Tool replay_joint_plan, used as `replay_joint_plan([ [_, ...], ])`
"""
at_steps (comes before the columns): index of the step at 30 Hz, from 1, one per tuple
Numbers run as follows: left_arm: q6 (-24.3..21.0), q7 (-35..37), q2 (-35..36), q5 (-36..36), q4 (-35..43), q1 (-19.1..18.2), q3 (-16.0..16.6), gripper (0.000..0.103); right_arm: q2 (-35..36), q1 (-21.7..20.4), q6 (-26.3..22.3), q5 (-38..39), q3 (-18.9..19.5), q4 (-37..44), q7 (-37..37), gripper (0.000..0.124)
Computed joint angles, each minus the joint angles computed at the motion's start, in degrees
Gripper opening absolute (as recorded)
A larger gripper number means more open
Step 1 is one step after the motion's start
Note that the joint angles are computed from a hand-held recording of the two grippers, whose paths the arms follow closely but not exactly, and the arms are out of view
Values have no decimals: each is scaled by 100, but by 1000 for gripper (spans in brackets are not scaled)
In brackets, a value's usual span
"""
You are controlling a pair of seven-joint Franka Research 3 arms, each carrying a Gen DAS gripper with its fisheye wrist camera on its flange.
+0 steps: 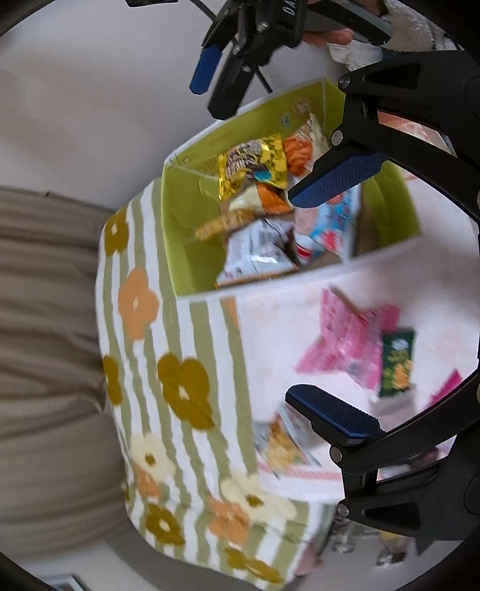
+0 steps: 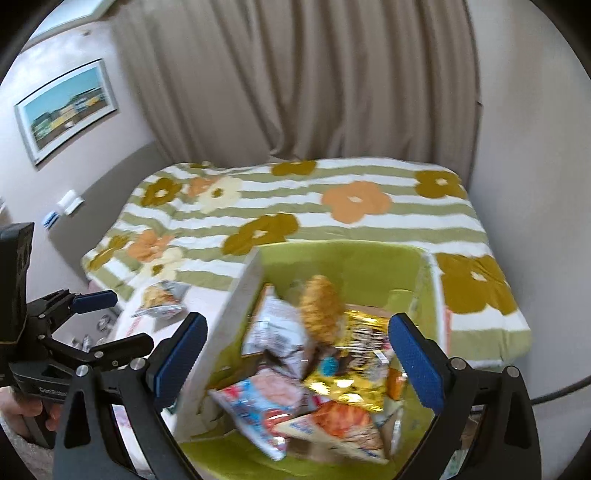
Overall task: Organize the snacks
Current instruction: 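Open both tools to drop the snacks into the box and withdraw, then grasp the brown bag with the left tool while the right tool grasps the white pink-printed bag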
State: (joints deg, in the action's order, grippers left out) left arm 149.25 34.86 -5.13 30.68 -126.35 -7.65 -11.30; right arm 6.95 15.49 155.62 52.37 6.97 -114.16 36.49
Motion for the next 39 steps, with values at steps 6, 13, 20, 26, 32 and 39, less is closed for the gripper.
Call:
replay_joint_plan([
  [6, -689, -520, -1036, -60, -912, 1, -106, 96, -252, 141, -452, 653, 133, -168, -820, 98],
  [13, -1289, -218, -2210, -441, -1958, -37, -20, 96, -426, 502, -664, 844, 189, -480, -1055, 98],
  [20, -1620, 1161, -3125, -788, -2884, 20, 464, 96, -526, 1052, -364, 359, 401, -876, -741, 98],
  [26, -1652, 3206, -3540, -1177, -3478, 126, 1107, 96, -241, 1569, 180, -665, 622, -1035, 508, 98],
  [32, -1528, 4964, -3615, -1246, -3805, 512, 1428, 96, 165, 2025, 404, -2322, 669, -1051, 2359, 98],
  [39, -1081, 6690, -3235, -1312, -3874, 889, 1555, 96, 629, 2444, 475, -3533, 663, -1025, 3786, 98],
])
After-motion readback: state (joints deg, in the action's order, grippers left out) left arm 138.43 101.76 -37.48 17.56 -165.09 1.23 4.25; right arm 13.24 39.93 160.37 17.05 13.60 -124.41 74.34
